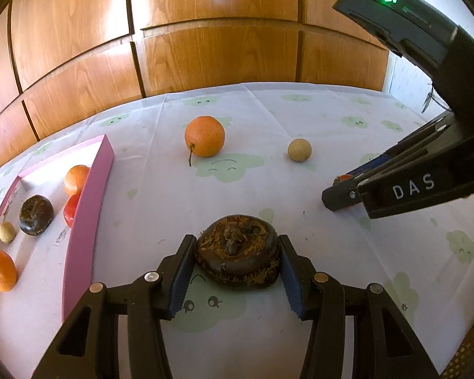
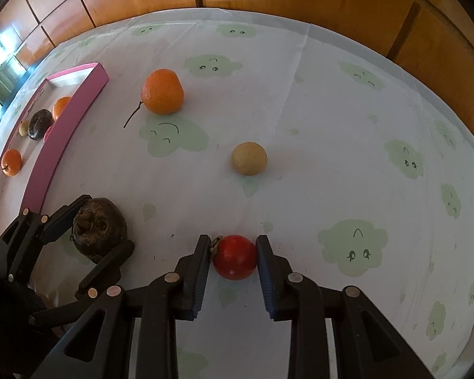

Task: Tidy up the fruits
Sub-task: 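Close the right tool on the red tomato while the left tool holds the dark fruit, then carry the dark brown fruit into the pink tray and open the left tool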

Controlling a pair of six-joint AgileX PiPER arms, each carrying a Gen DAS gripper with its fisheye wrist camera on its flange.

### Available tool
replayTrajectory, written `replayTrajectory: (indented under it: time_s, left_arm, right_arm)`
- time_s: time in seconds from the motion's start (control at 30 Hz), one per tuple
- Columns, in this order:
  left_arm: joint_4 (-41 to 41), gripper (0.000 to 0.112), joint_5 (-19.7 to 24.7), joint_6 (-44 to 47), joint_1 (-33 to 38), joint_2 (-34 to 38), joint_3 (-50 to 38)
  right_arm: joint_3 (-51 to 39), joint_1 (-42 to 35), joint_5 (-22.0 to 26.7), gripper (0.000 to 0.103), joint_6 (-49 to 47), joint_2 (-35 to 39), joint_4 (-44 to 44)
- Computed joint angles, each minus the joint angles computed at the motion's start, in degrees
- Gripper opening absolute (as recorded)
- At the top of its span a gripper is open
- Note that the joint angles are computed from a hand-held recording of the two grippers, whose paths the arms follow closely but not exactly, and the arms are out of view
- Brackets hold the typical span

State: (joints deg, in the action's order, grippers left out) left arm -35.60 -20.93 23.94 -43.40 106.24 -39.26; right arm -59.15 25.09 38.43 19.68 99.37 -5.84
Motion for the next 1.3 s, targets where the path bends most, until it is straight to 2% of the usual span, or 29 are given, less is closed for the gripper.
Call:
replayTrajectory:
  time_s: [0.33, 0.63, 0.8, 1.3]
  left_arm:
    - [-5.02, 0.052, 0.01, 4.92, -0.8, 0.11, -0.48]
    - [-10.34, 0.051, 2.18, 9.01, -0.92, -1.26, -0.56]
    - [-12.6, 0.051, 5.18, 10.46, -0.3, -3.34, 0.12]
    - [-22.37, 0.051, 6.92, 20.19, 0.61, -17.9, 7.06]
  right_arm:
    - [-0.66, 1.68, -0.69, 0.03, 2.23, 1.83, -2.35]
    - [-0.68, 1.58, -0.77, 0.03, 1.26, 1.66, -2.56]
    - [-0.42, 2.99, -0.65, 0.03, 3.06, 1.42, -4.88]
    - [-0.05, 6.51, 0.08, 0.029, 8.3, 1.15, -9.37]
